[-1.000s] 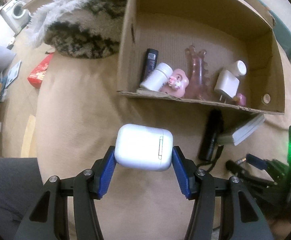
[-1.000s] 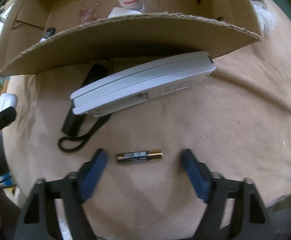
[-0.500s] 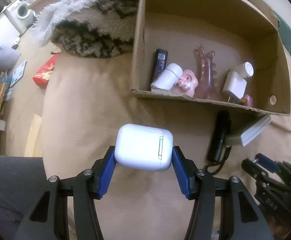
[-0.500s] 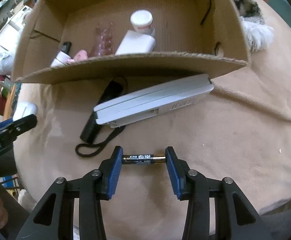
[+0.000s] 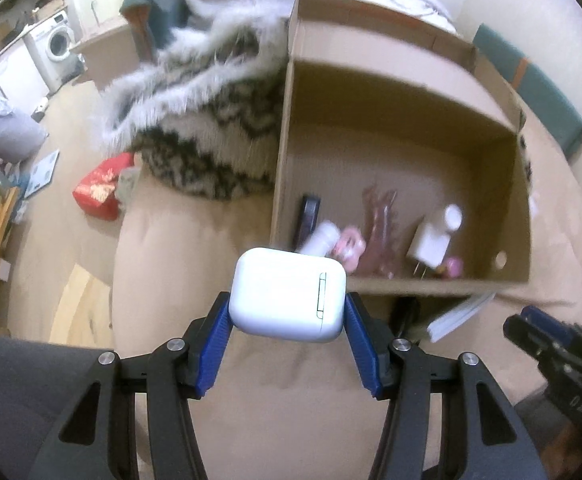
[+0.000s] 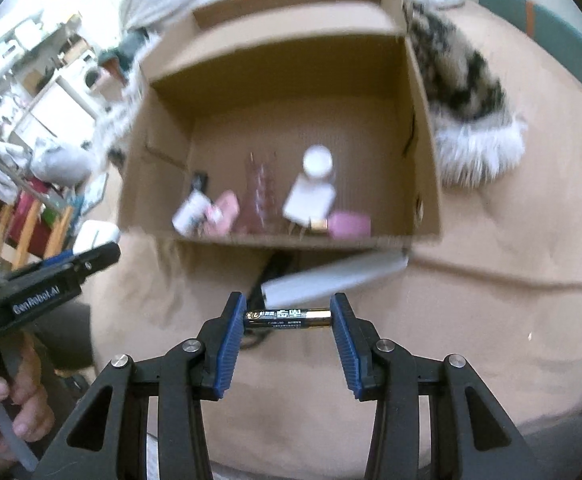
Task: Organize rigid objects
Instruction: 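Carry the earbud case and battery over the box and lower them inside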
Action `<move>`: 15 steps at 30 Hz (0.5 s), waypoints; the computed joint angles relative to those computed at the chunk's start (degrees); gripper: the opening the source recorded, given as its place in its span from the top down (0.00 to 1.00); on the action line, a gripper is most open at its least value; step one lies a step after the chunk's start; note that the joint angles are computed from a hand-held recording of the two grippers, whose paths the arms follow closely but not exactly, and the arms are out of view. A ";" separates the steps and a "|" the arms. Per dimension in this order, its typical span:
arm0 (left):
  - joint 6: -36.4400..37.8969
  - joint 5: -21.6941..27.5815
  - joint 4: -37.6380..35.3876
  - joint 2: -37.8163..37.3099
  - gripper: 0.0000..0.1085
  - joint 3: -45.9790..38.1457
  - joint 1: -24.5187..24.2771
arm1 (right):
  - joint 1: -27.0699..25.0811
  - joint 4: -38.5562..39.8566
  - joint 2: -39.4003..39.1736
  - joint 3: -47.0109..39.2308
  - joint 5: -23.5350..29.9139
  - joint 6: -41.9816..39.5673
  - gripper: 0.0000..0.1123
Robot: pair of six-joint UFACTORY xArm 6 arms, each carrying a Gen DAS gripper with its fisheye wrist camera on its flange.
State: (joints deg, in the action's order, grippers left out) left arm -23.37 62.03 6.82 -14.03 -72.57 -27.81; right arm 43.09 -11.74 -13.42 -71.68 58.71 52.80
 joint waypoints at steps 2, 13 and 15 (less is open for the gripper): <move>0.28 0.45 0.51 1.75 0.52 -2.53 -0.03 | -0.65 -0.59 0.39 -1.06 -1.05 -0.03 0.59; 2.62 -0.30 2.90 12.98 0.52 -14.72 -0.90 | -5.42 -1.25 7.60 -7.60 -6.04 -3.88 0.59; 3.55 -1.68 3.06 14.59 0.52 -15.41 -1.23 | -6.25 -0.96 8.51 -7.72 -7.37 -4.30 0.59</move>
State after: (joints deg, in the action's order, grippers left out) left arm -19.82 60.35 9.88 0.56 -87.98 -29.04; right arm 36.84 -12.70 -4.91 -79.40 51.35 48.50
